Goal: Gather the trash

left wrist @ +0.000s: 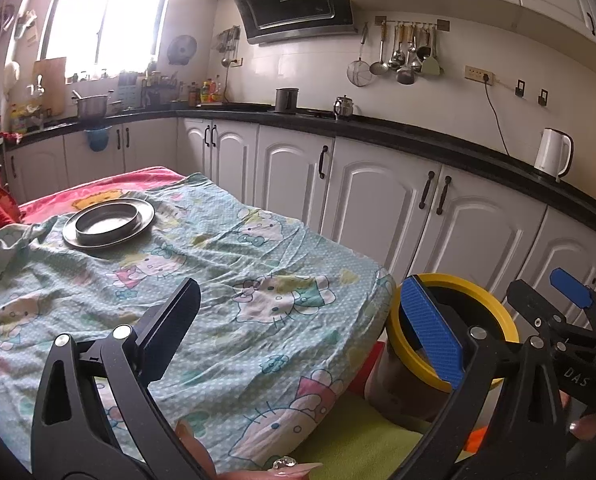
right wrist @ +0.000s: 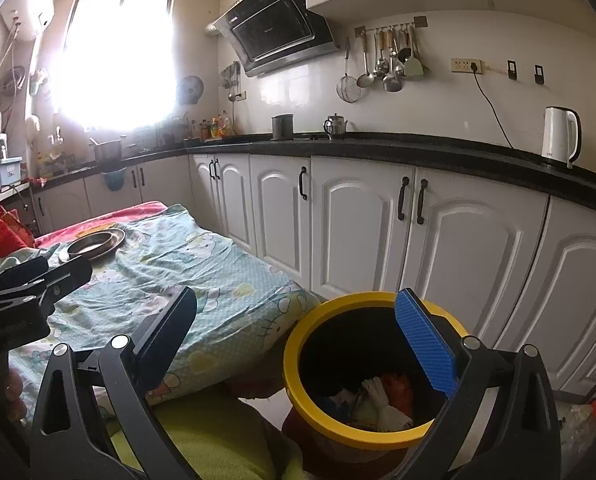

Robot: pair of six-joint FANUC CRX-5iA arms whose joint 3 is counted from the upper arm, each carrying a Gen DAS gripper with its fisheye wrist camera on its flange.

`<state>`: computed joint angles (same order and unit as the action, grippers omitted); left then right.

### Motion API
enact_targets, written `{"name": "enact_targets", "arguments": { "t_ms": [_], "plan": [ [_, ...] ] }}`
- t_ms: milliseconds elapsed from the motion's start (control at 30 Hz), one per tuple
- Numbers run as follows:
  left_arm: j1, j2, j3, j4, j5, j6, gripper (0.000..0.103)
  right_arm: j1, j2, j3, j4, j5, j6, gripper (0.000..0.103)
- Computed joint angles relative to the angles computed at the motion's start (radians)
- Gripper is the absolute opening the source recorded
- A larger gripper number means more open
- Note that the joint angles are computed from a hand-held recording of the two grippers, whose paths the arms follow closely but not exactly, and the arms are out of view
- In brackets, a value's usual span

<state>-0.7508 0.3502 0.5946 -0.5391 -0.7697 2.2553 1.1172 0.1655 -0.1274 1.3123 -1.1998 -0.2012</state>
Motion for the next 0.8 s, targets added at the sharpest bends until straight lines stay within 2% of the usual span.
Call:
{"name": "enact_targets", "arguments": {
  "t_ms": [800],
  "plan": [
    [-0.001, 0.0, 0.002, -0.002, -0.005, 0.004, 0.092, -0.003, 0.006, 0.012, -0.026, -0.001, 0.009, 0.097]
  ]
}}
